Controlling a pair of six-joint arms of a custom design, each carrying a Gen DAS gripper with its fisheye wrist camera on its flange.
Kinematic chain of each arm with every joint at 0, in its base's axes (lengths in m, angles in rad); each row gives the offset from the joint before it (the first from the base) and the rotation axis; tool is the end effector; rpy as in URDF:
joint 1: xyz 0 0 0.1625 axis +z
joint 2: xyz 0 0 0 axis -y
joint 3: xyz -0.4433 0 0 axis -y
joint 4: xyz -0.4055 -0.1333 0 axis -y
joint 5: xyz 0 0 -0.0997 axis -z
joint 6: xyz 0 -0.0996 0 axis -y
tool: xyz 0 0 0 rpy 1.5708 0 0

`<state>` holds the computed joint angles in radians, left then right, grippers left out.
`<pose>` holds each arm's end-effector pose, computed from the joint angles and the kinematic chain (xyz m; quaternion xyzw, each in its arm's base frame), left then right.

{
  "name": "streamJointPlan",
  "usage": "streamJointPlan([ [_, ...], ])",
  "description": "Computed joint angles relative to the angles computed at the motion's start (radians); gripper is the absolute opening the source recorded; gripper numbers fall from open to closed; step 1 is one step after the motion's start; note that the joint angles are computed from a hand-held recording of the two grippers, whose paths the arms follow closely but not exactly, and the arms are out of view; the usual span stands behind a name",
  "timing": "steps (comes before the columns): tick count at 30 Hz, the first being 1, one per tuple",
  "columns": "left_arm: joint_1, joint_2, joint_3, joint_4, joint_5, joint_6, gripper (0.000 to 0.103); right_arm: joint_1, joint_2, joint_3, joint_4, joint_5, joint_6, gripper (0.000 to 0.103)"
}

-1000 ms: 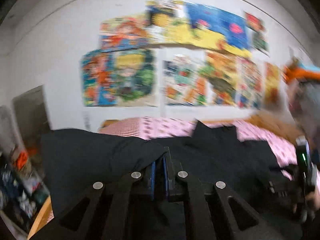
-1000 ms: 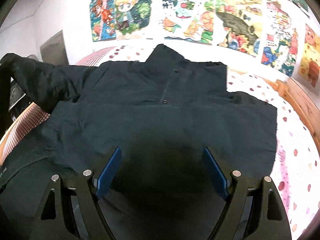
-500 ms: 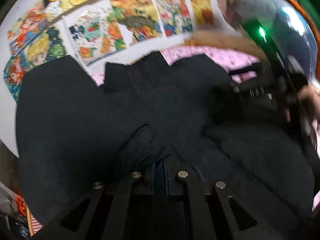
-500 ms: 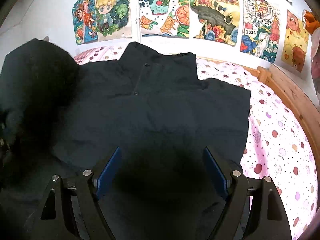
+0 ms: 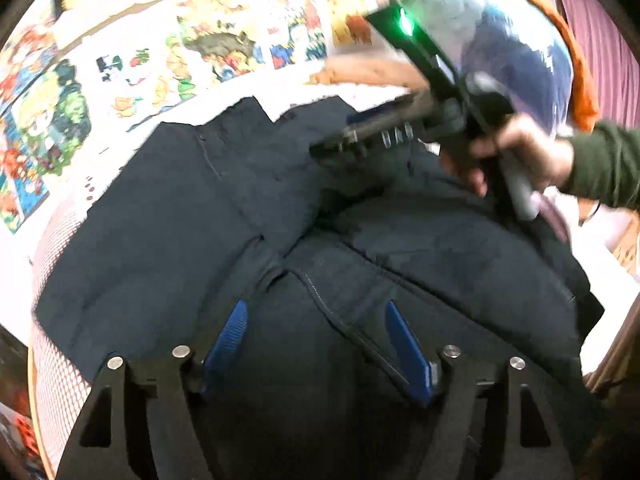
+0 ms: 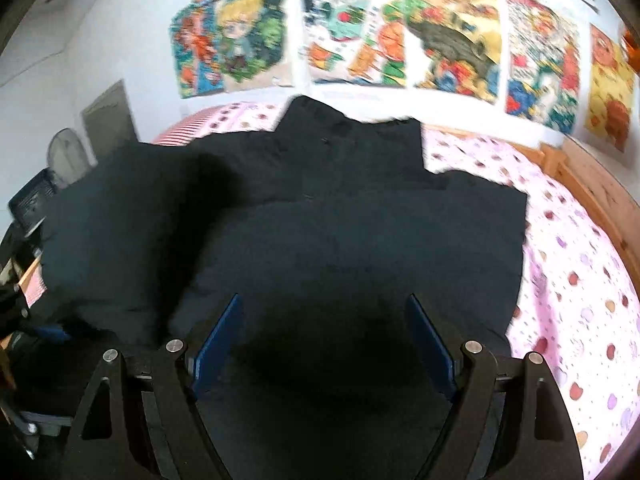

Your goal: Fold large clothes

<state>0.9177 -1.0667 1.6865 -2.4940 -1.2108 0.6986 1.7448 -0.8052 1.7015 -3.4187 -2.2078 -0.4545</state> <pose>-0.2717 -0.6322 0.2559 0.5873 0.7757 -0.1446 0.1803 0.1913 -0.6604 0.2001 0.1245 -0.8472 0.3918 0.3364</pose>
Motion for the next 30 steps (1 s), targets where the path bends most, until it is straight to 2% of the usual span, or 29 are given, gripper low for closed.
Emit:
streamJointPlan([
  [4,0.016,-0.053,0.013,-0.067,-0.039,-0.038,0.083,0.027,0.027,-0.007,-0.003,0.056,-0.107,0.079],
  [7,0.013,-0.060,0.001,-0.142,0.008,-0.051,0.086,0.042,0.039,-0.014,0.068,0.104,-0.188,0.079],
  [9,0.014,-0.063,-0.014,-0.175,0.033,-0.071,0.088,0.061,0.067,-0.037,0.134,0.092,-0.266,0.079],
  [10,0.016,-0.064,-0.022,-0.201,0.043,-0.086,0.090,0.069,0.084,-0.042,0.129,0.086,-0.312,0.079],
  [11,0.016,-0.063,-0.030,-0.232,0.065,-0.105,0.092,0.079,0.103,-0.044,0.121,0.089,-0.375,0.079],
  [14,0.024,-0.034,-0.077,-0.297,0.136,-0.175,0.096,0.102,0.148,-0.058,0.095,0.088,-0.493,0.079],
  [20,0.063,0.044,-0.187,-0.338,0.319,-0.350,0.097,0.151,0.273,-0.124,-0.080,0.055,-0.734,0.079],
  [25,0.093,0.078,-0.239,-0.279,0.361,-0.417,0.097,0.193,0.366,-0.222,-0.097,0.006,-0.809,0.078],
  [29,0.104,0.096,-0.259,-0.258,0.364,-0.426,0.097,0.211,0.403,-0.299,0.009,-0.070,-0.745,0.076],
  [30,0.106,0.100,-0.265,-0.253,0.363,-0.428,0.097,0.211,0.408,-0.313,0.021,-0.091,-0.722,0.065],
])
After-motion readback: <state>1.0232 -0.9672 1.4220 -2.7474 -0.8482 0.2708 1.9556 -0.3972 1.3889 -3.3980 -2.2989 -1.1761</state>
